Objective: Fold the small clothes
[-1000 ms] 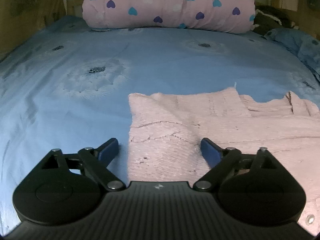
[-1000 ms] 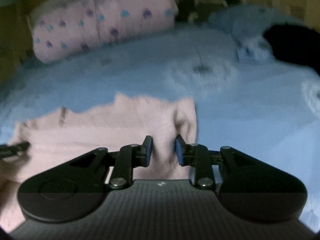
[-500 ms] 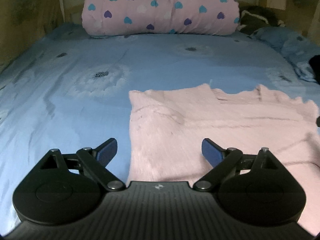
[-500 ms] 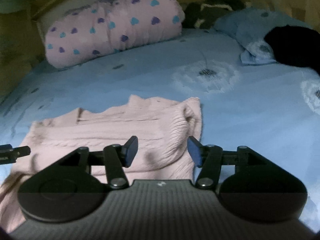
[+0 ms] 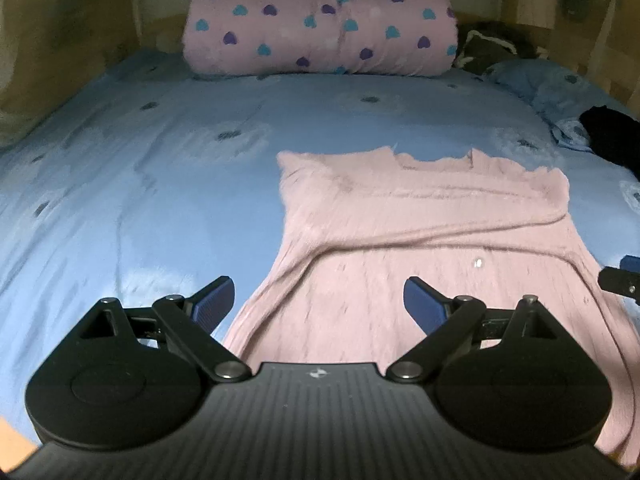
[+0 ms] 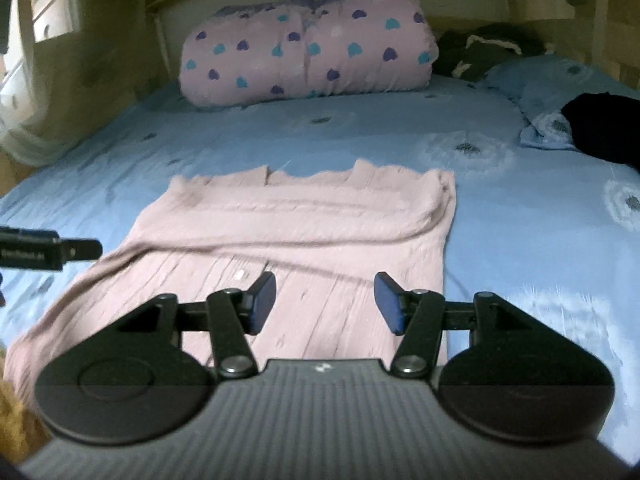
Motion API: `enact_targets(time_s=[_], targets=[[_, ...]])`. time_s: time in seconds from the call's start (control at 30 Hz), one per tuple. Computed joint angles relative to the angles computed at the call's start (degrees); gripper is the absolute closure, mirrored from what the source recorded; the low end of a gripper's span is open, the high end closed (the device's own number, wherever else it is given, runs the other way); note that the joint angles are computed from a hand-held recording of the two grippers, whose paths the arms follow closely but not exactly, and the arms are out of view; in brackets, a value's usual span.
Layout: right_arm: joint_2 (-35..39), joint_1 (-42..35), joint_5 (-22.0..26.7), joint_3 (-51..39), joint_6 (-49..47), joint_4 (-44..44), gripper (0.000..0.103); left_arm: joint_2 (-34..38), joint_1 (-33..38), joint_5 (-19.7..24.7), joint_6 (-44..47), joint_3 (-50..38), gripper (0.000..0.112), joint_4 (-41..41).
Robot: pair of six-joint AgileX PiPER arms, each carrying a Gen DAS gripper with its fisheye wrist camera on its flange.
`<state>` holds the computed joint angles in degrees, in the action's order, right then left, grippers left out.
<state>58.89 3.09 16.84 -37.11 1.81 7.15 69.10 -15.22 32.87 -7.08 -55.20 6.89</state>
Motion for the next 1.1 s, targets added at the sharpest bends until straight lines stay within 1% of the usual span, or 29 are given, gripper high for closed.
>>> enact_targets(time_s=[0.17, 0.3, 0.37, 0.5, 0.57, 0.67, 0.73, 0.77, 0.8, 0.87, 1.03, 1.1], targets=[[-7.2, 6.1, 4.5, 3.1, 13.3, -12.6, 0.046, -7.0, 2.9, 3.4, 3.1, 4.3, 0.018, -3.7], [-11.8, 13.7, 8.2, 4.8, 24.8, -23.1, 0.046, -12.0, 5.9, 4.9, 6.0, 7.5, 0.018, -6.7], [-13.3, 17.5, 9.9, 5.4, 29.4, -27.1, 0.046, -13.3, 8.4, 5.7, 7.8, 8.4, 0.018, -8.2], [-15.3, 28.1, 14.7, 7.0, 44.0, -39.2, 0.046, -13.9, 13.7, 7.3, 9.8, 10.0, 0.018, -9.8], [-15.6, 30.8, 15.6, 7.5, 46.1, -40.8, 0.046, -13.9, 16.4, 8.1, 12.0, 10.9, 0.018, -11.7], [-15.7, 35.3, 17.2, 8.3, 50.4, -43.6, 0.046, -13.5, 20.5, 10.0, 17.5, 12.0, 0.018, -16.5], [-15.5, 38.1, 18.6, 8.6, 53.2, -46.0, 0.045, -14.9, 20.8, 9.4, 19.1, 13.6, 0.018, -17.2], [-15.2, 40.5, 19.9, 8.8, 56.3, -48.8, 0.045, -15.1, 20.1, 9.3, 19.1, 14.0, 0.018, -16.8], [-15.0, 42.2, 20.9, 9.0, 58.2, -50.7, 0.045, -15.4, 20.4, 9.9, 21.0, 14.2, 0.018, -18.4], [-14.3, 45.1, 22.5, 9.1, 60.9, -53.2, 0.045, -15.3, 22.1, 11.9, 26.7, 14.0, 0.018, -24.0], [-13.6, 46.0, 21.8, 9.3, 60.9, -52.9, 0.045, -14.5, 24.9, 17.0, 33.3, 13.5, 0.018, -32.8], [-13.8, 46.2, 21.6, 9.5, 60.4, -52.8, 0.045, -14.7, 24.0, 17.2, 32.4, 13.7, 0.018, -32.3]])
